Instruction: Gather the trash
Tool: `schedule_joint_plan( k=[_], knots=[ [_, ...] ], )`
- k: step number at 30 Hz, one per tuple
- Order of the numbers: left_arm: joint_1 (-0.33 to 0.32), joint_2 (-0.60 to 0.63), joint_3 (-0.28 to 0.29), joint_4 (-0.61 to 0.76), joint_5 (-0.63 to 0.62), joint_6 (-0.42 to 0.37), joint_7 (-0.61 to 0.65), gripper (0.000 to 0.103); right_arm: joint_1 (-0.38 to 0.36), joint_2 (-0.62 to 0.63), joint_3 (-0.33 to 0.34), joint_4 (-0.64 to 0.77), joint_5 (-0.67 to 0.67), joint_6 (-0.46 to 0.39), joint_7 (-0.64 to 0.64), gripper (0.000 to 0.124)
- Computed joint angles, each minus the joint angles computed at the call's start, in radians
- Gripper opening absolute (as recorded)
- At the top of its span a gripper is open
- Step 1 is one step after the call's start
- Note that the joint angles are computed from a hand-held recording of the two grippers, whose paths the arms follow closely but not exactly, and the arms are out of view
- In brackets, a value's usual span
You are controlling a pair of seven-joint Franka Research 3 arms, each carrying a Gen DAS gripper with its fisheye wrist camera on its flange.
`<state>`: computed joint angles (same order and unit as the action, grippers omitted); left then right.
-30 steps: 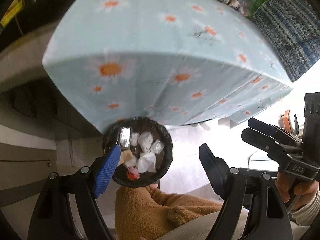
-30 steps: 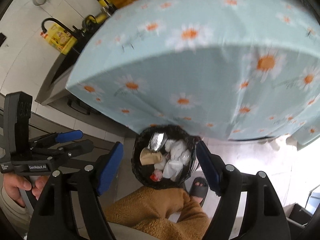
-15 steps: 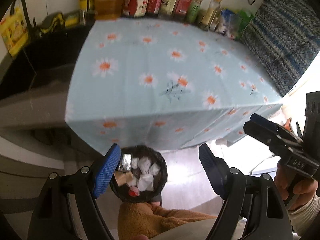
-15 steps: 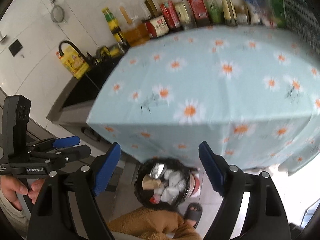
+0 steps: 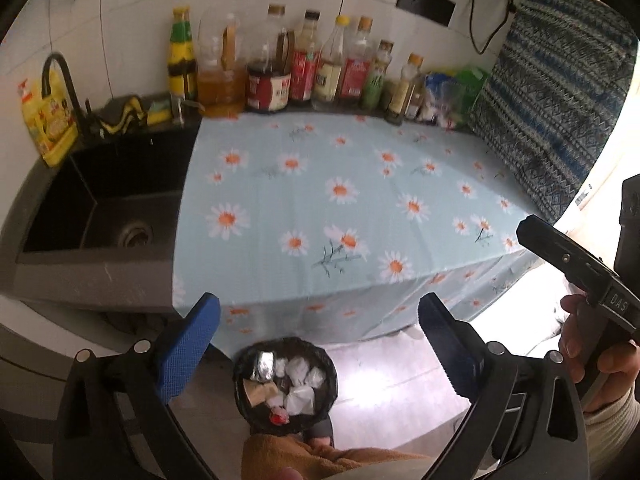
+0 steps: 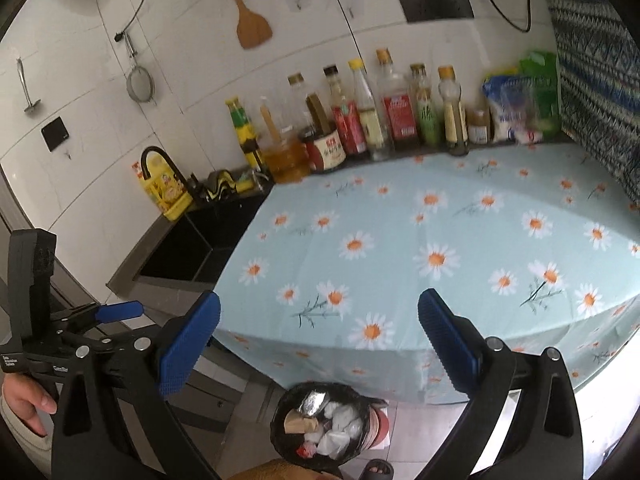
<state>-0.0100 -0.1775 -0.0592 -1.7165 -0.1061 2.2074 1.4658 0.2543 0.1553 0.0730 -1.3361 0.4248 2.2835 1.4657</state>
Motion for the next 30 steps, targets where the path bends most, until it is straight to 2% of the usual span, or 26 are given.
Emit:
schedule_joint_plan(
  k=[6,12,26,30],
  knots=[
    [0.003,0.003,-0.005,0.038,0.032,0.011,-0.018,0.096,0.004,-0.013,-0.011,0.024,-0.053,0.014,0.042,0.098],
    [0.002,0.018,-0.014,0.084,0.068,0.021,-0.036,0.096,0.006,-0.001,-0.016,0.086,-0.125,-0.03,0.062,0.098],
    [0.002,0.035,-0.017,0.126,0.065,0.026,-0.048,0.096,-0.006,0.039,-0.017,0.186,-0.127,-0.074,0.053,0.098],
    [0.004,0.039,-0.022,0.137,0.094,0.024,-0.058,0.096,-0.004,0.042,-0.021,0.19,-0.143,-0.06,0.069,0.098]
  ],
)
